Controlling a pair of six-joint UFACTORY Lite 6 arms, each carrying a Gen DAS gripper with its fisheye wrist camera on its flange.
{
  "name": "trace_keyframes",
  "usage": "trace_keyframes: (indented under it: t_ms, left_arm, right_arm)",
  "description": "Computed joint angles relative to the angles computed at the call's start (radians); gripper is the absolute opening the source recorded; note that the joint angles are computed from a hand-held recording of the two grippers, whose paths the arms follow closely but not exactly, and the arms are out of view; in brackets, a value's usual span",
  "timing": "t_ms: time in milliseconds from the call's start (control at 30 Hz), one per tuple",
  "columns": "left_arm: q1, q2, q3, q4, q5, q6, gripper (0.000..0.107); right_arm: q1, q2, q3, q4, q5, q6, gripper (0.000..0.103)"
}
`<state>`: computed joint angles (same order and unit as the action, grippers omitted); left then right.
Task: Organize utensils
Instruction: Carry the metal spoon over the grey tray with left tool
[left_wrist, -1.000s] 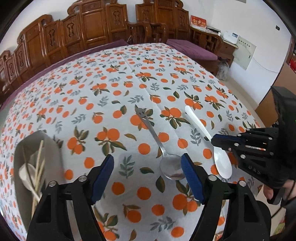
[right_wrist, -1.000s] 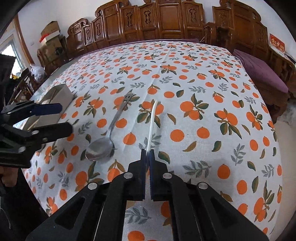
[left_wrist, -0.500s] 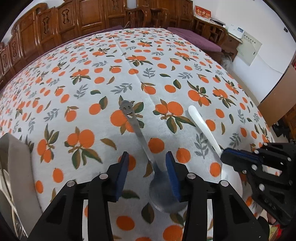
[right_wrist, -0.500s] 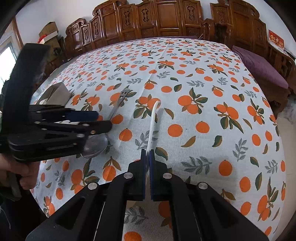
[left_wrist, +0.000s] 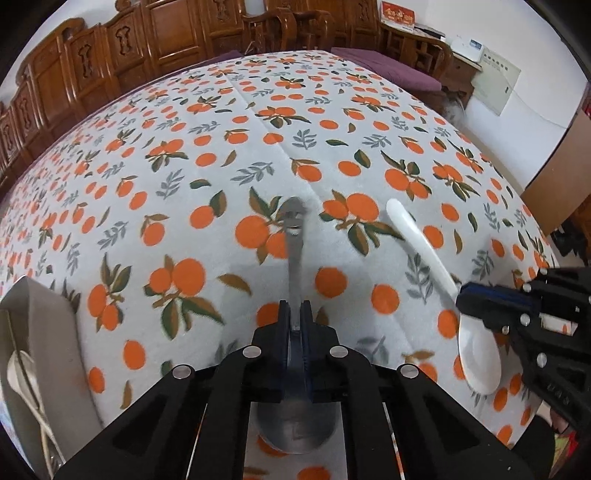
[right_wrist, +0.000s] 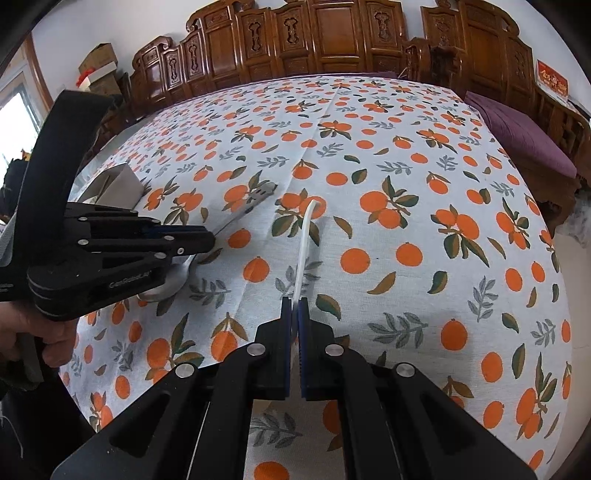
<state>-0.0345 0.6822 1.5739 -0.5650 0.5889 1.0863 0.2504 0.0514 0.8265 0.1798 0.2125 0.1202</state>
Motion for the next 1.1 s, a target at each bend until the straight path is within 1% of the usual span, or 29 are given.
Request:
trace_keyframes:
  t_ms: [233,400,700,867,1100]
  left_arm:
    - [0.073,-0.068,-0.022,-0.031,0.05,0.076,0.005]
    - [0.127,-0.117,-0.032,-0.066,0.086,0.134,0.005]
    - [0.249,-0.172,-0.025,-0.115,0.173,0.229,0.005]
    - [0.327,-0.164,0.041,-0.122,0.242,0.257,0.005]
    - [0.423,-0.096,0.197,-0.123,0.337,0.259,0.005]
  right_arm:
    - [0.069,0.001,0.052,-0.188,0.034,0.205,0.004]
    - [0.113,-0.001,0.089,-0.223,0.039,0.266,0.004]
    - [0.219,0.044,0.205,-0.386,0.078,0.476,0.004]
    - [0.286,0.105,0.285,-0.449,0.1,0.561,0.004]
    - [0.349,0.179,0.398,-0.491,0.132,0.628,0.004]
